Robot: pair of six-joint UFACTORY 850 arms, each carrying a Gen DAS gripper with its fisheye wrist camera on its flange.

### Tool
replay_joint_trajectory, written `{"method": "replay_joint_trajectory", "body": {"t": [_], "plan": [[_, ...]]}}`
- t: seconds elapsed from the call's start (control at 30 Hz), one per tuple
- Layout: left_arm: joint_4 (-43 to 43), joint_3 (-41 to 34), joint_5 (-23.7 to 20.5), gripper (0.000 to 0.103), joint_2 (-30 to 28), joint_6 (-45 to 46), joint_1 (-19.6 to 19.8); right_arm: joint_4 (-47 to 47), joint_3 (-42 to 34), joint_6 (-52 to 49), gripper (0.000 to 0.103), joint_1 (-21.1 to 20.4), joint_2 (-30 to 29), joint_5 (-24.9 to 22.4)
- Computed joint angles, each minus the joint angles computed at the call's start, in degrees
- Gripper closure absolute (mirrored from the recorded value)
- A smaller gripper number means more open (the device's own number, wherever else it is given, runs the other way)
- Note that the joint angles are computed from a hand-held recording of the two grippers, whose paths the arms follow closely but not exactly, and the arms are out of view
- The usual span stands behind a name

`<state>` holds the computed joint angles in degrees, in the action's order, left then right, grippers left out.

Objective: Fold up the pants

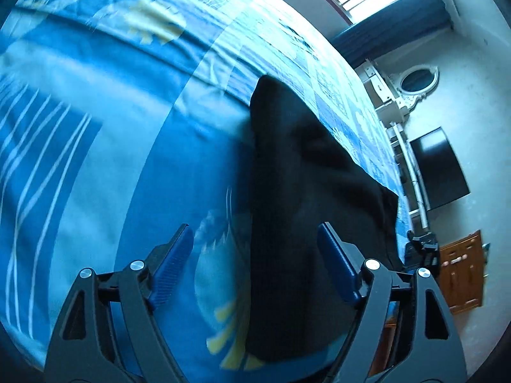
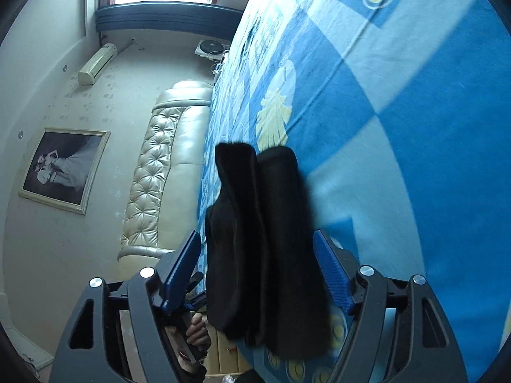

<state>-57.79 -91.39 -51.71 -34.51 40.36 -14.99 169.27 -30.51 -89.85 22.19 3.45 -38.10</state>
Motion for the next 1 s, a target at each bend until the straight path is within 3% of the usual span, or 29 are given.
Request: {"method": "replay_joint_trajectory", "body": {"t": [0.13, 0.3, 0.43, 0.47, 0.5, 0.53, 0.6, 0.8, 1.0], "plan": [[-4.1, 5.7, -2.6, 0.023, 2.8, 2.1, 1.3, 2.5, 0.0, -1.1, 0.027, 2.9, 0.9, 2.7], [-6.5, 7.8, -5.3, 0.022, 3.7, 2.1, 1.1, 3.5, -3.1, -4.2, 0.025, 4.9, -0.4, 9.2], [-5.8, 8.6, -3.7, 0.022, 4.2, 2.0, -0.2, 2.7, -5.3, -5.1, 0.025, 5.6, -1.8, 12.7], [-5.1, 8.7, -3.2, 0.031, 4.3, 1.9, -0.6, 2.4, -5.8, -5.2, 0.027, 5.7, -2.1, 13.6], [-3.9, 8.7, -3.1, 0.051, 4.4, 1.5, -0.9, 2.1, -6.6, -5.4, 0.040, 5.9, -2.5, 15.5], [-2.6, 8.2, -3.2, 0.051, 4.2, 0.6, -1.2, -0.4, -7.4, -3.3, 0.049, 5.9, -3.0, 17.0], [-1.8, 8.4, -2.0, 0.061, 4.6, 0.1, -1.5, -1.2, -7.0, -2.3, 0.060, 5.8, -3.2, 15.6], [2.1, 9.2, 1.8, 0.072, 7.3, -0.8, -2.8, 1.2, -6.6, -3.9, 0.064, 6.4, -2.5, 14.5], [4.7, 9.5, 2.9, 0.072, 8.6, -2.4, -2.8, -0.8, -7.3, -2.3, 0.065, 7.2, -2.4, 14.5]]}}
